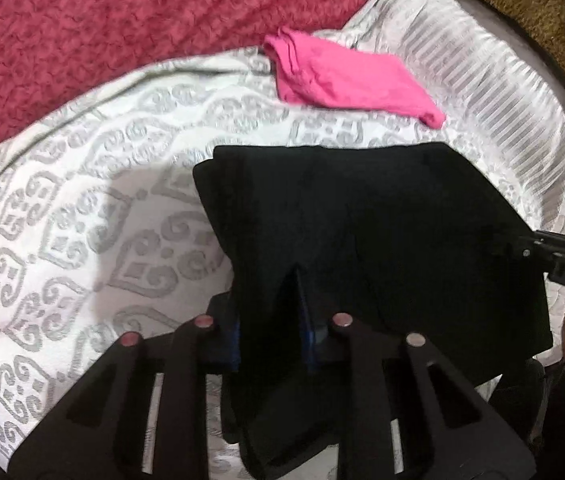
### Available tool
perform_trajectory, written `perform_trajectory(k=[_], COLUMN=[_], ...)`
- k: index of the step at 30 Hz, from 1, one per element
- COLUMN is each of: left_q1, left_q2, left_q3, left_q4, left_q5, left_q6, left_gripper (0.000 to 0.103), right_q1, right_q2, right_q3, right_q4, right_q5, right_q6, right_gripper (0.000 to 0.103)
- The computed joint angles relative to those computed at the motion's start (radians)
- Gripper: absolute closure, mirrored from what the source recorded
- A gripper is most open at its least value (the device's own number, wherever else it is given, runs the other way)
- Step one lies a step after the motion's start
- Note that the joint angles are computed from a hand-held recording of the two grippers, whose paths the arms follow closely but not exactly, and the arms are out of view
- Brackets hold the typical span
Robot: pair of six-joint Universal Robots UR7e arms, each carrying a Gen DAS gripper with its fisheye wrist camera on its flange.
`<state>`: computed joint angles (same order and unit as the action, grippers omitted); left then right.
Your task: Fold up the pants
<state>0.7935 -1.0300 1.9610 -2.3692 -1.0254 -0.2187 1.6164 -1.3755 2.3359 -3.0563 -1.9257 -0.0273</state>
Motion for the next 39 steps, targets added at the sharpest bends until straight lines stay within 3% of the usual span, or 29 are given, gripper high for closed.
perform_trajectory(k=[1, 3, 6, 9, 12, 14, 15, 17, 19, 22, 27, 34, 39], left_q1=[0.004, 0.025, 0.075, 0.116, 0.108, 0.097, 0.097, 0.076, 0.046, 0.01, -0.065, -0.103, -0.091], left_q2=[0.008, 0.022, 0.015, 0.002, 0.013, 0.026, 0.027, 0.029, 0.022, 0.005, 0.018, 0.16, 0.317], left_q3=[-0.003, -0.012, -0.007, 0.011, 0.026, 0.028, 0.024, 0.02, 0.022, 0.015, -0.026, -0.224, -0.439], left_q4=[0.009, 0.042, 0.039, -0.015, -0.058, -0.084, -0.089, -0.082, -0.071, -0.067, -0.08, -0.114, -0.124], left_q5=[0.012, 0.033, -0.012, -0.079, -0.072, -0.094, -0.124, -0.102, -0.067, -0.049, -0.029, -0.001, 0.016], left_q6=[-0.013, -0.059, -0.104, -0.139, -0.117, -0.069, -0.061, -0.069, -0.064, -0.052, 0.012, 0.139, 0.197], left_gripper=[0.055, 0.04, 0.02, 0.013, 0.012, 0.031, 0.049, 0.063, 0.074, 0.079, 0.08, 0.08, 0.08], right_q1=[-0.023, -0.064, -0.11, -0.158, -0.213, -0.23, -0.214, -0.162, -0.13, -0.075, 0.039, 0.028, -0.01], right_q2=[-0.011, -0.023, -0.023, -0.03, -0.018, 0.006, 0.03, 0.061, 0.051, 0.019, -0.009, -0.103, -0.076], right_q3=[0.002, 0.01, 0.023, 0.029, 0.023, 0.022, 0.012, -0.008, -0.004, 0.008, -0.008, -0.108, -0.277], right_q4=[0.03, 0.076, 0.102, 0.099, 0.094, 0.048, 0.024, 0.009, -0.005, -0.039, -0.081, -0.024, 0.039], right_q5=[0.019, 0.055, 0.074, 0.153, 0.271, 0.317, 0.298, 0.19, 0.159, 0.122, -0.054, -0.069, -0.054], right_q6=[0.012, 0.035, 0.047, 0.035, 0.035, 0.033, 0.033, 0.046, 0.048, 0.025, -0.043, -0.104, -0.163], right_gripper=[0.088, 0.085, 0.072, 0.06, 0.044, 0.038, 0.039, 0.088, 0.091, 0.091, 0.091, 0.091, 0.091])
